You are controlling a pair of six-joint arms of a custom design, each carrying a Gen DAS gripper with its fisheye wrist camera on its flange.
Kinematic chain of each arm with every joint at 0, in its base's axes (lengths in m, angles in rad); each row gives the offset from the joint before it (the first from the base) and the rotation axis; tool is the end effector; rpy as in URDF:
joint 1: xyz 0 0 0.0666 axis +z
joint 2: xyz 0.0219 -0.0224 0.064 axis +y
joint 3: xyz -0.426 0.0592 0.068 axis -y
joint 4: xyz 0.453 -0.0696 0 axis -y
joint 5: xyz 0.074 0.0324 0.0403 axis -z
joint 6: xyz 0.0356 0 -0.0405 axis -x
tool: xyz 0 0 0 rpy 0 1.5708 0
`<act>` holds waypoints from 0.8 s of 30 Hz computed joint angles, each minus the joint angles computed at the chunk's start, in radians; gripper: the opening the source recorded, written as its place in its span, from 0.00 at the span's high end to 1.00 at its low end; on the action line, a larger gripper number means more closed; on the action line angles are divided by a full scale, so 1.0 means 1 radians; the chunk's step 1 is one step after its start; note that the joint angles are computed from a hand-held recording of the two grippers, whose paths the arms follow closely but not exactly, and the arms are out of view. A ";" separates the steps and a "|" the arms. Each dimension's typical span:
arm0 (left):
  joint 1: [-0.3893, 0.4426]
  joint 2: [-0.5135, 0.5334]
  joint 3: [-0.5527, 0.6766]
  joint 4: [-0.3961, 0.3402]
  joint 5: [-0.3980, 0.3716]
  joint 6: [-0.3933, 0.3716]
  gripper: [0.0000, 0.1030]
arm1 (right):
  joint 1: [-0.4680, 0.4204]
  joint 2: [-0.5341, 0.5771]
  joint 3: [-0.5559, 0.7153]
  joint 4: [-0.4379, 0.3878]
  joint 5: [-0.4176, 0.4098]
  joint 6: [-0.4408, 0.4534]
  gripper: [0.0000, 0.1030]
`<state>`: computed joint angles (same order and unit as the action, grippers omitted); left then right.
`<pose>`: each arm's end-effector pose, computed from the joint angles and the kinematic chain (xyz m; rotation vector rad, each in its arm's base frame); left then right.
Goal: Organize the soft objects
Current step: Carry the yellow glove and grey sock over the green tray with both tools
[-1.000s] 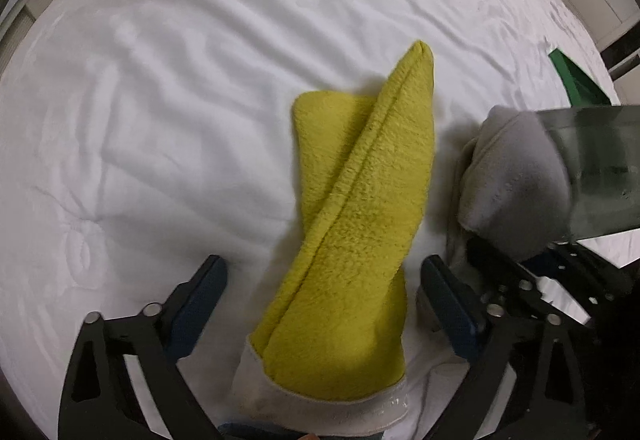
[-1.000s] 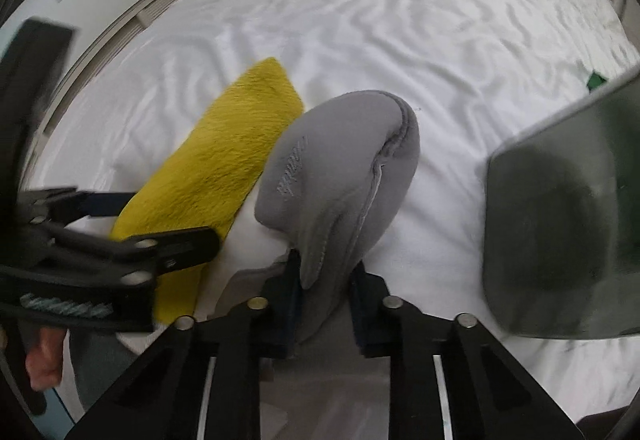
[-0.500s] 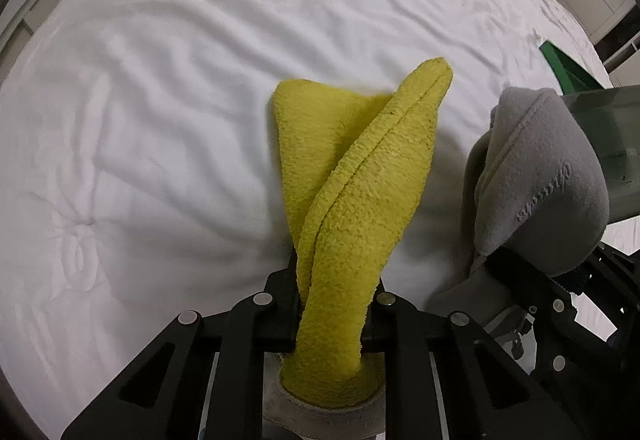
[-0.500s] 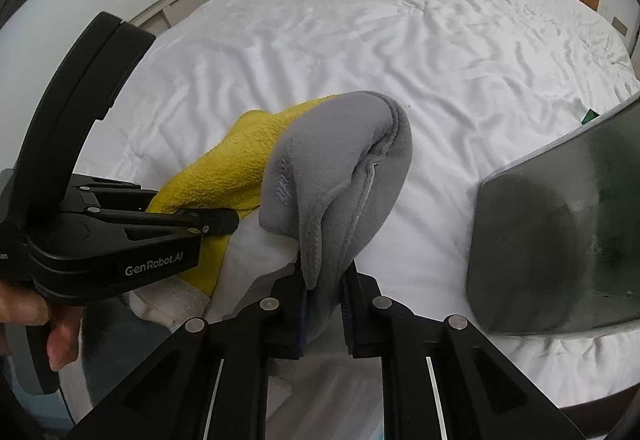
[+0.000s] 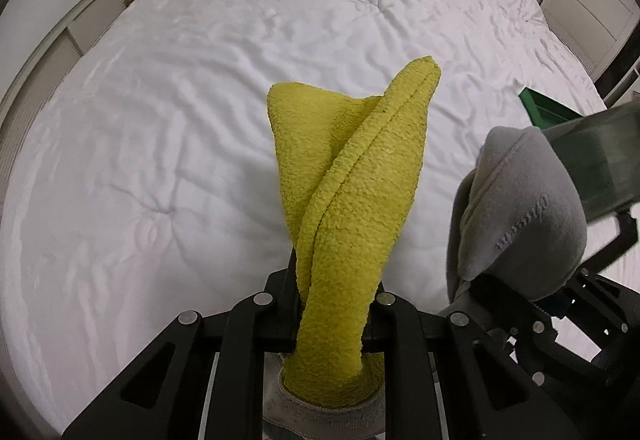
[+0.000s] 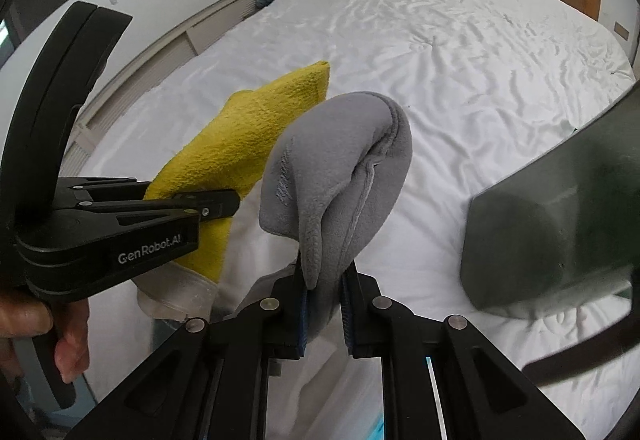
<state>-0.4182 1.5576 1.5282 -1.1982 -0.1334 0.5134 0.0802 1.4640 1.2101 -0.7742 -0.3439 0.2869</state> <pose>0.5260 -0.2290 0.4412 -0.1642 2.7708 -0.0504 0.5353 0.0547 0.3555 -0.5855 2.4803 0.3666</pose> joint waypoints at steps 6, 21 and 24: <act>-0.053 -0.021 0.024 -0.076 -0.034 0.034 0.86 | -0.045 -0.078 -0.014 -0.096 -0.044 0.062 0.88; -0.230 -0.034 0.057 -0.252 -0.027 0.182 0.86 | -0.261 -0.178 -0.005 -0.496 -0.077 0.439 0.88; -0.269 -0.026 0.069 -0.279 -0.013 0.203 0.86 | -0.310 -0.182 -0.001 -0.556 -0.048 0.520 0.88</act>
